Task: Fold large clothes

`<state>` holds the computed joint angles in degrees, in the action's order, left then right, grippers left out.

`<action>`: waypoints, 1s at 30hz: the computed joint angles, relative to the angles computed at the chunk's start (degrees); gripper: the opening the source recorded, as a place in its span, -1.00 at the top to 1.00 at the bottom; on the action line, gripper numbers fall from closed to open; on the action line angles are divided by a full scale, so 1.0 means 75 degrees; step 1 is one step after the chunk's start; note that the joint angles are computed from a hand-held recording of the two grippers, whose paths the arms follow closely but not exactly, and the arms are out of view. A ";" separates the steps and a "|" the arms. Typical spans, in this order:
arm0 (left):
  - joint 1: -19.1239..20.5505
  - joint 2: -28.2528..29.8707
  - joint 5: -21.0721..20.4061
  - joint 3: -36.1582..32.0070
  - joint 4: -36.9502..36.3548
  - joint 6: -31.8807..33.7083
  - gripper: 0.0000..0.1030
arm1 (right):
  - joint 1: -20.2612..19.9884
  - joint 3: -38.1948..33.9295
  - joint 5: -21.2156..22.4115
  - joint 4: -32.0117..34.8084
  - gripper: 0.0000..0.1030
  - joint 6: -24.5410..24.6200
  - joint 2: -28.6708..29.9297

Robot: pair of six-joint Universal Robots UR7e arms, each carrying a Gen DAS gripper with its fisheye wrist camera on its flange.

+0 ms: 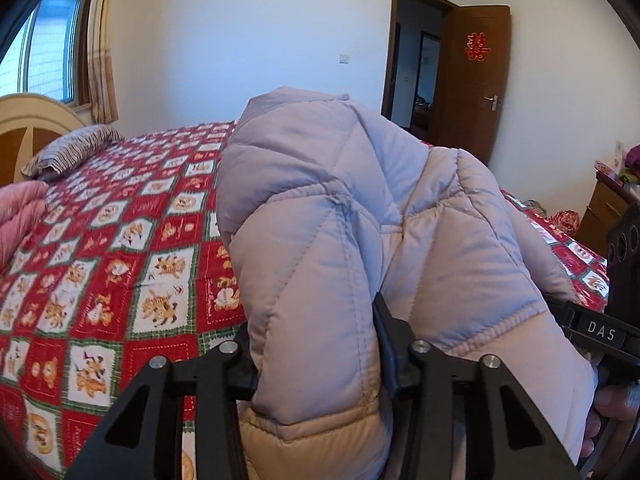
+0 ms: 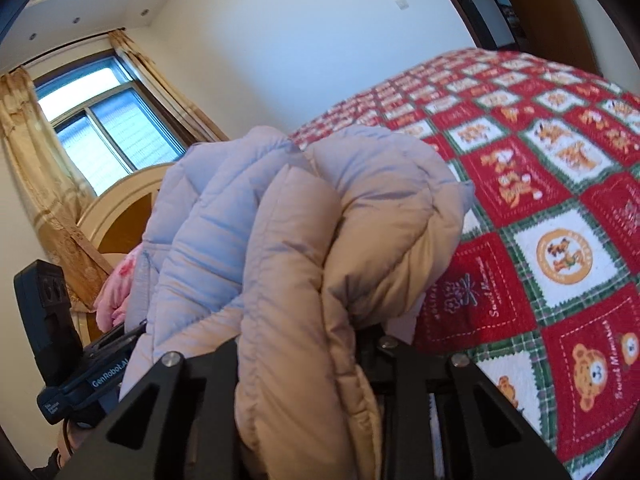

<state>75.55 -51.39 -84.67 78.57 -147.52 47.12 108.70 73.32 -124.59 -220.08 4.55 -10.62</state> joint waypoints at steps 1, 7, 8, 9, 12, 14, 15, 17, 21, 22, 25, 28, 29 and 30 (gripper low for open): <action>0.0006 -0.0029 -0.0032 -0.0011 0.0029 -0.0040 0.16 | 0.0042 -0.0006 -0.0010 -0.0025 0.46 -0.0040 -0.0002; 0.0037 -0.0310 -0.0239 0.0019 0.0012 0.0012 0.22 | 0.0133 -0.0054 0.0145 -0.0075 0.47 -0.0111 0.0018; 0.0043 -0.0355 -0.0270 0.0006 0.0005 0.0012 0.23 | 0.0161 -0.0123 0.0165 -0.0043 0.47 -0.0151 0.0041; 0.0053 -0.0392 -0.0330 -0.0036 0.0024 -0.0021 0.23 | 0.0171 -0.0164 0.0200 -0.0021 0.47 -0.0184 0.0049; 0.0056 -0.0418 -0.0410 -0.0225 0.0100 -0.0031 0.23 | 0.0251 -0.0330 0.0259 0.0117 0.47 -0.0282 0.0072; 0.0043 -0.0445 -0.0479 -0.0381 0.0164 -0.0021 0.24 | 0.0321 -0.0515 0.0259 0.0304 0.47 -0.0354 0.0087; 0.0039 -0.0461 -0.0534 -0.0459 0.0178 -0.0030 0.24 | 0.0347 -0.0580 0.0279 0.0343 0.47 -0.0400 0.0092; 0.0031 -0.0506 -0.0591 -0.0526 0.0150 0.0012 0.24 | 0.0415 -0.0755 0.0299 0.0437 0.47 -0.0533 0.0113; 0.0047 -0.0567 -0.0719 -0.0730 0.0142 0.0026 0.25 | 0.0544 -0.1231 0.0372 0.0750 0.48 -0.0746 0.0208; 0.0061 -0.0570 -0.0752 -0.0805 0.0170 0.0006 0.25 | 0.0570 -0.1335 0.0400 0.0841 0.48 -0.0777 0.0230; 0.0117 -0.0560 -0.0788 -0.1046 0.0227 0.0013 0.25 | 0.0630 -0.1696 0.0482 0.1139 0.48 -0.0899 0.0338; 0.0195 -0.0555 -0.0812 -0.1223 0.0254 -0.0003 0.25 | 0.0682 -0.2117 0.0542 0.1492 0.48 -0.1027 0.0497; 0.0214 -0.0567 -0.0803 -0.1248 0.0254 0.0014 0.25 | 0.0683 -0.2205 0.0571 0.1581 0.48 -0.1048 0.0522; 0.0226 -0.0587 -0.0783 -0.1247 0.0224 0.0038 0.25 | 0.0700 -0.2367 0.0611 0.1716 0.48 -0.1082 0.0590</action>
